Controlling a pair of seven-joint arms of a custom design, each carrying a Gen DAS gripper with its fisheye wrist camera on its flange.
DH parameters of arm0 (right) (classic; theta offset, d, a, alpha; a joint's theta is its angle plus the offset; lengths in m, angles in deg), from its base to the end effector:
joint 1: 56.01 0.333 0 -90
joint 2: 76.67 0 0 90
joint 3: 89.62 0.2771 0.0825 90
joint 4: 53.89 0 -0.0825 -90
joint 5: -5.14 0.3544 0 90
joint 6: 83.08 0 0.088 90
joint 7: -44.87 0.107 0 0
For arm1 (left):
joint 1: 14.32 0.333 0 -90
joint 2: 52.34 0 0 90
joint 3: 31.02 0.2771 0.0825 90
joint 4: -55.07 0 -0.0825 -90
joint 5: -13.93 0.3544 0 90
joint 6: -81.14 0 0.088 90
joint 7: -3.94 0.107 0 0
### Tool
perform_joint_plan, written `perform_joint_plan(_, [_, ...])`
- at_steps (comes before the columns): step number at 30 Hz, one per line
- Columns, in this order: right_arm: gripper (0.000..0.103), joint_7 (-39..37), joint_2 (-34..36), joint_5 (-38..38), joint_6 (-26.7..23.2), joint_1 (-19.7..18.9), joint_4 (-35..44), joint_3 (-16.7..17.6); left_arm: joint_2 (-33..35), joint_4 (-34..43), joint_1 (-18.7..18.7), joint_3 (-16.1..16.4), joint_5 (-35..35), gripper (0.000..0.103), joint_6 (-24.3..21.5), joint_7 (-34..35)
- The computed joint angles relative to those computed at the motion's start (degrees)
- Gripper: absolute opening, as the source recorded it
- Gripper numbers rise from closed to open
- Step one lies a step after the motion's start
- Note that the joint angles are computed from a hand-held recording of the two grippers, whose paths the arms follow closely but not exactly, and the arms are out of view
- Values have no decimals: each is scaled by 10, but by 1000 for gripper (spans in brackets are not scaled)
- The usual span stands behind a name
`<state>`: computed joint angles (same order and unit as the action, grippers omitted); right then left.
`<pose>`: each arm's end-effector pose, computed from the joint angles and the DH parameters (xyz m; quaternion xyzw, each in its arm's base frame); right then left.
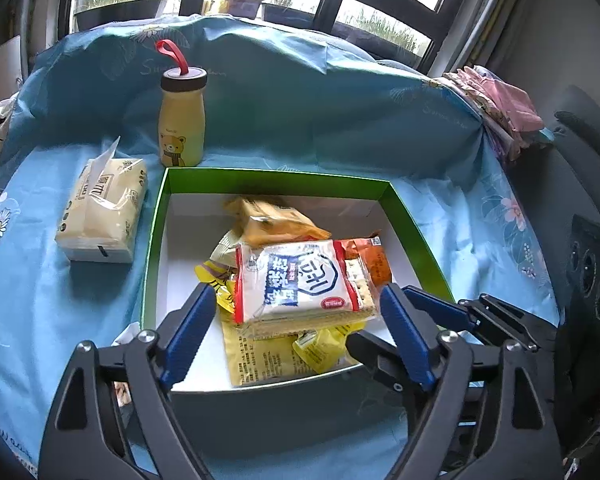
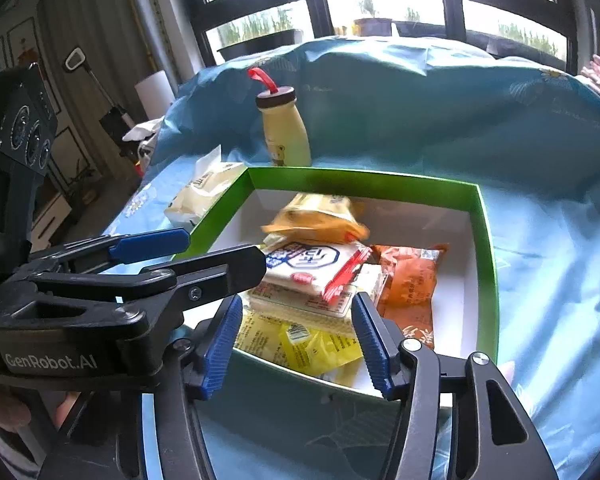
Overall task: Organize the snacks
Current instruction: 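Withdraw the right tool and move toward the white-blue nut snack bag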
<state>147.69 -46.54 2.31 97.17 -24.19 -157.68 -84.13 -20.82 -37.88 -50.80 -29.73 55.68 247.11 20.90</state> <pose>0.5284 0.3973 0.3361 -0.7766 0.4909 -0.1253 0.3744 0.5332 -0.4276 0.3589 -0.6531 0.6492 -0.3585 0.1530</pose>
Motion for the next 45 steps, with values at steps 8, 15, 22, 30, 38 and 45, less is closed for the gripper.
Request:
perform_joint_plan(8, [58, 12, -39, -1, 27, 18, -53, -12, -40, -45, -16, 10, 52, 86, -1, -47])
perform_joint_plan(15, [71, 58, -69, -10, 40, 85, -98, -79, -81, -97, -7, -13, 113, 87, -21, -105])
perform_joint_plan(22, [72, 88, -98, -14, 52, 112, -149, -100, -112, -144, 14, -46, 149, 88, -38, -152])
perform_joint_plan(30, [73, 94, -117, -10, 62, 118, -184, -89, -150, -198, 34, -70, 222, 103, -44, -238])
perform_joint_plan(38, [73, 91, -109, -9, 56, 126, -175, -79, -181, -236, 63, -100, 273, 103, -52, -291])
perform_joint_plan(45, [73, 94, -91, -11, 48, 124, -155, -66, -193, -257, 87, -113, 295, 103, -48, -317])
